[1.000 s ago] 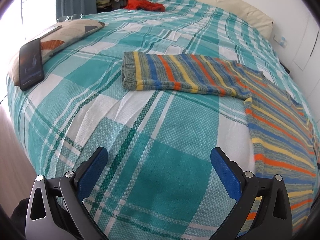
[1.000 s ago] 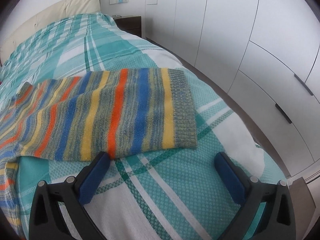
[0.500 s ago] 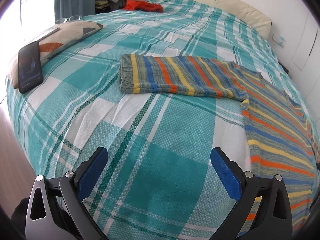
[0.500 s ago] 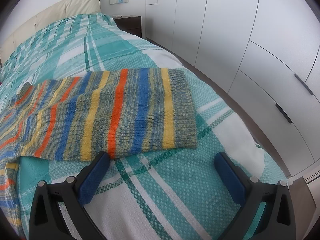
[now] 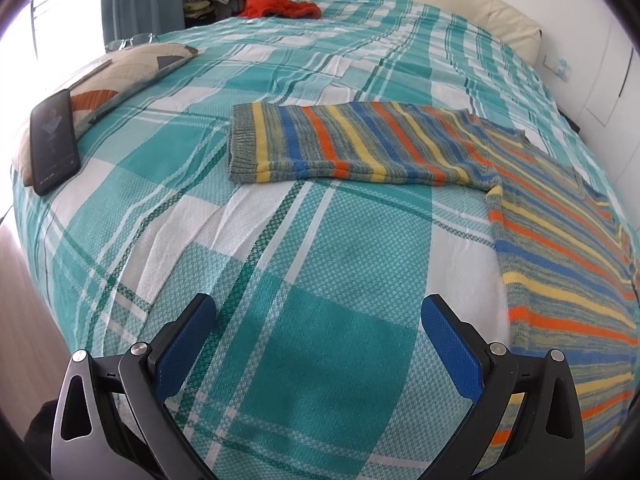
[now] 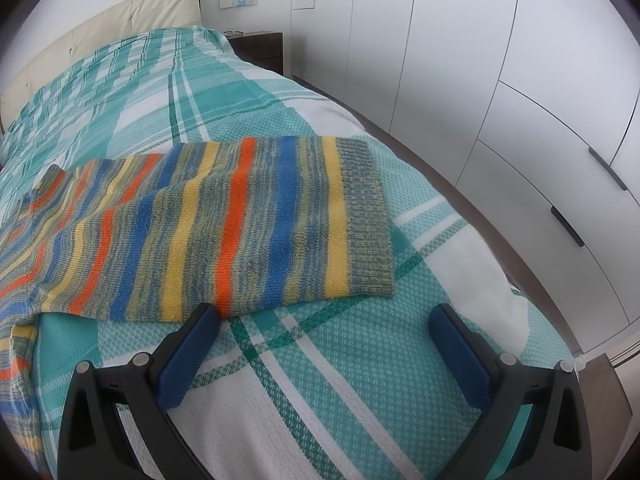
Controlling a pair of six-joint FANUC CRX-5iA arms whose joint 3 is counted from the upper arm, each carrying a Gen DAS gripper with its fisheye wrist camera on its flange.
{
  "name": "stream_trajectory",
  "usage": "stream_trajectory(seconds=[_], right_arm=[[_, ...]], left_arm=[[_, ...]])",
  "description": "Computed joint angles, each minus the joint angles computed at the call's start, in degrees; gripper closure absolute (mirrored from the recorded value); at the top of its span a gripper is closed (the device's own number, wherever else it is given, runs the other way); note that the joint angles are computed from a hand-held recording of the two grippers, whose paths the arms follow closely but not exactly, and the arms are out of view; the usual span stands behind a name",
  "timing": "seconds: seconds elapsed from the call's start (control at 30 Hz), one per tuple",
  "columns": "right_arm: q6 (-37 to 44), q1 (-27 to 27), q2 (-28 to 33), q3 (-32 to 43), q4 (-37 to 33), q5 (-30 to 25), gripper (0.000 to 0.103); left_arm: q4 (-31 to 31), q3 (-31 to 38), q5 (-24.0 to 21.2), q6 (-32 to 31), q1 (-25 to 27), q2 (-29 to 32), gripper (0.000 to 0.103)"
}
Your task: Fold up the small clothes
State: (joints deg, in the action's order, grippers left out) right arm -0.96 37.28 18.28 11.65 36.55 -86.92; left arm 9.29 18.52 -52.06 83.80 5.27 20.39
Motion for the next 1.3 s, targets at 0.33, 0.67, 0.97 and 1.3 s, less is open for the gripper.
stream_trajectory(seconds=[0.33,0.67,0.97,1.3], right_arm=[[0.0,-0.01,-0.01,-0.03,-0.01,0.02,0.0],[0.0,-0.05,-0.02,-0.08,0.0,0.09,0.0],[0.01,-0.1,-0.05,-0.15,0.0,0.15,0.0],[0.0,-0.1,-0.05,-0.16,-0.01,0.17,0.0]], left_arm=[[0.96,-0.56,0.02,1.39,0.7,-0.23,0.0],[-1.39,-0.1,-0.24,-0.86,-0.69,-0.29,0.0],[-0.24,-0.26,-0.27,0.0,0.06,-0.19,0.0],[-1.23,0.34,-0.57,0.38,-0.29,0.19,0.0]])
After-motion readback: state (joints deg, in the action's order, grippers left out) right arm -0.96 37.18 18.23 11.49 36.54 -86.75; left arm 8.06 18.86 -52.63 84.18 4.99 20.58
